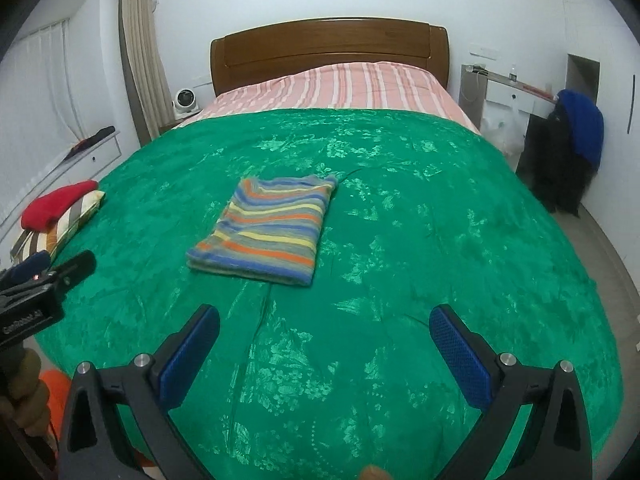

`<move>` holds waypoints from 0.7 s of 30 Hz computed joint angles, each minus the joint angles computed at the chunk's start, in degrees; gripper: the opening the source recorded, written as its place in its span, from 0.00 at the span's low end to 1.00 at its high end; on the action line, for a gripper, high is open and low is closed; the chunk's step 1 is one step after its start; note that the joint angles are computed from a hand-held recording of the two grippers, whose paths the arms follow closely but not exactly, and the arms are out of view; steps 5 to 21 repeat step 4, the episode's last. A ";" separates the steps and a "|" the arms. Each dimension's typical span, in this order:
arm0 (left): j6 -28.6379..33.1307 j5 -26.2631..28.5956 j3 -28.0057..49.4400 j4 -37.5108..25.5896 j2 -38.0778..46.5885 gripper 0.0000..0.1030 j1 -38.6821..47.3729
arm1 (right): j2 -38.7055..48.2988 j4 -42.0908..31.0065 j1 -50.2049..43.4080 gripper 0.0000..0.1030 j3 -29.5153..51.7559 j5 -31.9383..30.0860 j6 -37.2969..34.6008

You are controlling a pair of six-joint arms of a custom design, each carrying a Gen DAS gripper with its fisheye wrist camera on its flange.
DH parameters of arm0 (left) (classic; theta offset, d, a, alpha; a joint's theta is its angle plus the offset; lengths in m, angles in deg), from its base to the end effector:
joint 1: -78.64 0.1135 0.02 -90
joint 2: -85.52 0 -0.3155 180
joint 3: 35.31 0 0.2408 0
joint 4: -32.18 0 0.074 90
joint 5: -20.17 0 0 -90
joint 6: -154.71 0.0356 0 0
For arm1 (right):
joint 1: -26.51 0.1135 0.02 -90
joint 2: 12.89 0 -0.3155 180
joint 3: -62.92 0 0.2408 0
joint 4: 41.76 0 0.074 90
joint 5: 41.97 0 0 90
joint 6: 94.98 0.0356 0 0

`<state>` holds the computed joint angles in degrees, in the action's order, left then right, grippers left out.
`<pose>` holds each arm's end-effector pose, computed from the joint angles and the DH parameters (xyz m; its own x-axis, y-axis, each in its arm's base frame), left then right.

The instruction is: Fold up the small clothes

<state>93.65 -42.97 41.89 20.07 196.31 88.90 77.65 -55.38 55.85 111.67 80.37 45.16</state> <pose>0.4028 0.0566 0.1995 -0.5429 0.3404 -0.7677 0.4735 0.8791 0.0550 0.2374 0.1116 0.1828 -0.5745 0.4210 -0.7019 0.4552 0.8770 0.1535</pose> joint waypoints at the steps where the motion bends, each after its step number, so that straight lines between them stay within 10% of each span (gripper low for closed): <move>1: 0.09 -0.21 -0.17 0.07 -0.03 1.00 -0.10 | 0.17 -0.31 0.39 1.00 0.21 0.27 0.03; 21: 1.53 -0.59 -1.70 1.30 -0.50 1.00 -0.63 | 0.77 -0.84 0.92 1.00 0.77 0.61 -0.14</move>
